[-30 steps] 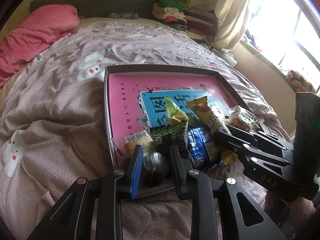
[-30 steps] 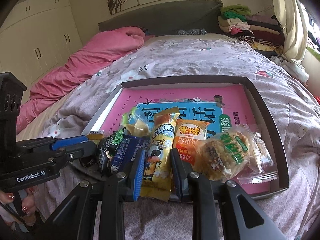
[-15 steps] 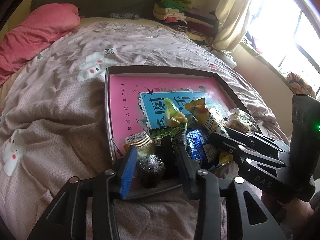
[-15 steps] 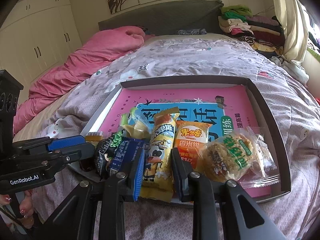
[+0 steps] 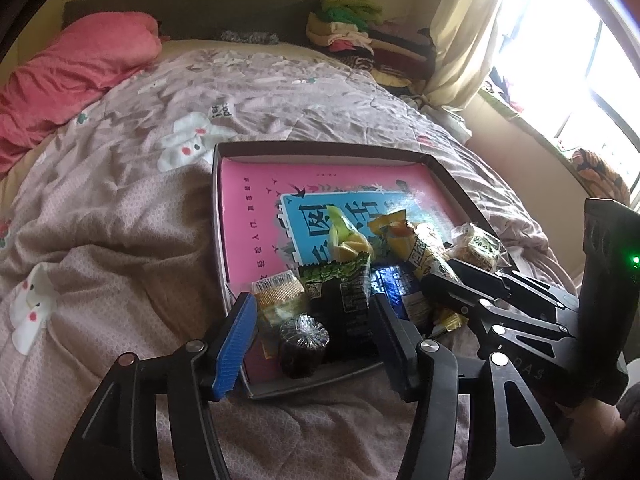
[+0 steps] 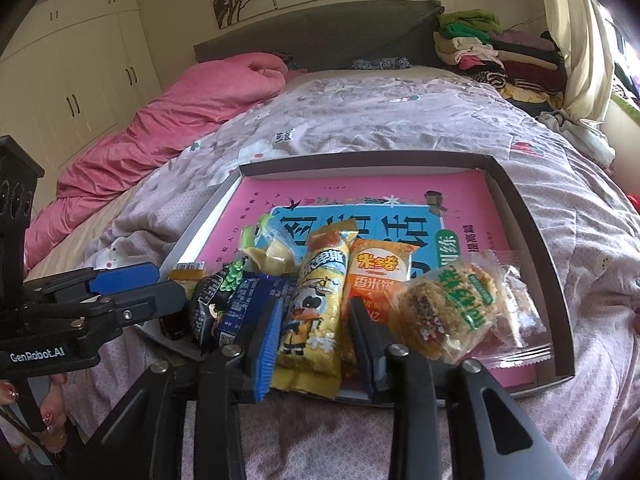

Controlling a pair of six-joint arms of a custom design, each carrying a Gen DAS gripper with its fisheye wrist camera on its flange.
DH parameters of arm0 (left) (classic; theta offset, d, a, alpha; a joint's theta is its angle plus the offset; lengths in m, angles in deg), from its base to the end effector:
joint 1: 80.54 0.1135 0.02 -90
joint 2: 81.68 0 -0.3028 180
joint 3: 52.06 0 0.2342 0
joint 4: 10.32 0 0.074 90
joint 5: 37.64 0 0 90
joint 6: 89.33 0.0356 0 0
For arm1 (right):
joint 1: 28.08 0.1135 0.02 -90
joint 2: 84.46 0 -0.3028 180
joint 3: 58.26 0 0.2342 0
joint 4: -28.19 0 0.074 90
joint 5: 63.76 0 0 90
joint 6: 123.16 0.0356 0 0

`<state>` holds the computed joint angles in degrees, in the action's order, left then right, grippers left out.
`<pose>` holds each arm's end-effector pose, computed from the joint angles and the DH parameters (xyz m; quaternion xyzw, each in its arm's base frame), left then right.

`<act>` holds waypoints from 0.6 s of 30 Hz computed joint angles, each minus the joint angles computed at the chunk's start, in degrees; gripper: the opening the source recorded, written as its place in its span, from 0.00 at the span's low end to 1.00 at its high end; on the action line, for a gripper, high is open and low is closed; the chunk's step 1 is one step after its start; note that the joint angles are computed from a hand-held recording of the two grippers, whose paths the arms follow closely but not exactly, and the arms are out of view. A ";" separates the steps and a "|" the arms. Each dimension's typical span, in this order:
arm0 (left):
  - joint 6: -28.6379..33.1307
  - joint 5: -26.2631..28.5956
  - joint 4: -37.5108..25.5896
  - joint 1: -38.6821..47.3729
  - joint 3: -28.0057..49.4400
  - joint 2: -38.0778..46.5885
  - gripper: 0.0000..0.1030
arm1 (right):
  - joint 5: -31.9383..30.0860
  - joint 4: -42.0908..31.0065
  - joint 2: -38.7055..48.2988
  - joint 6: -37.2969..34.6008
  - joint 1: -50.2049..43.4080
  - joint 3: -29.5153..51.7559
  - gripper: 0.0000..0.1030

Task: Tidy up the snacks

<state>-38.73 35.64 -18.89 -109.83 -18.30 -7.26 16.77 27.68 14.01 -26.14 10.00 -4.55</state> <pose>0.1680 -0.0825 0.1707 -0.1322 0.9193 -0.0819 0.3614 0.2386 0.1944 0.1706 -0.2770 0.8796 0.2159 0.3209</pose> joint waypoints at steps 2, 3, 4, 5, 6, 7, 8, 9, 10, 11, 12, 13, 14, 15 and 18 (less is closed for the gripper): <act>0.02 -0.74 -0.40 -0.44 0.15 -0.36 0.59 | -0.20 0.00 -0.59 0.15 -0.49 -0.33 0.35; -0.07 -1.11 -0.67 -0.70 0.21 -0.62 0.60 | -0.51 0.04 -0.97 0.13 -0.85 -0.53 0.35; -0.18 -1.53 -0.97 -0.99 0.32 -0.87 0.61 | -0.56 -0.02 -1.26 0.17 -0.99 -0.62 0.35; -0.34 -1.88 -1.31 -1.32 0.38 -1.18 0.63 | -0.55 -0.30 -1.63 0.08 -1.19 -0.66 0.35; -0.46 -2.29 -1.64 -1.71 0.50 -1.51 0.64 | -0.43 -0.37 -2.06 0.11 -1.29 -0.82 0.35; -0.49 -2.52 -1.97 -1.84 0.55 -1.83 0.65 | -0.51 -0.46 -2.53 0.13 -1.43 -0.97 0.36; -0.72 -3.01 -2.50 -2.24 0.73 -2.13 0.66 | -0.45 -0.55 -2.84 0.20 -1.45 -1.00 0.36; -0.88 -3.40 -2.94 -2.61 0.86 -2.43 0.67 | -0.34 -0.60 -3.44 0.26 -1.57 -1.23 0.36; -0.98 -3.75 -3.43 -2.86 0.99 -2.74 0.68 | -0.40 -0.73 -3.81 0.28 -1.70 -1.25 0.37; -1.30 -4.43 -3.92 -3.37 1.14 -2.94 0.69 | -0.57 -0.75 -4.62 0.47 -1.91 -1.58 0.39; -1.70 -5.29 -4.46 -4.09 1.29 -3.18 0.69 | -0.68 -0.82 -5.04 0.63 -2.01 -1.64 0.40; -2.02 -5.81 -4.82 -4.54 1.28 -3.50 0.70 | -1.25 -0.94 -6.01 0.80 -2.31 -2.00 0.42; -2.49 -6.40 -5.30 -5.11 1.39 -3.72 0.72 | -1.78 -1.13 -6.53 0.79 -2.64 -2.09 0.43; -3.02 -6.87 -6.10 -5.72 1.67 -3.88 0.73 | -2.12 -1.26 -7.37 0.81 -2.92 -2.36 0.45; -4.83 -7.92 -7.89 -7.51 1.99 -5.05 0.73 | -1.40 -1.91 -10.45 0.29 -3.15 -3.11 0.50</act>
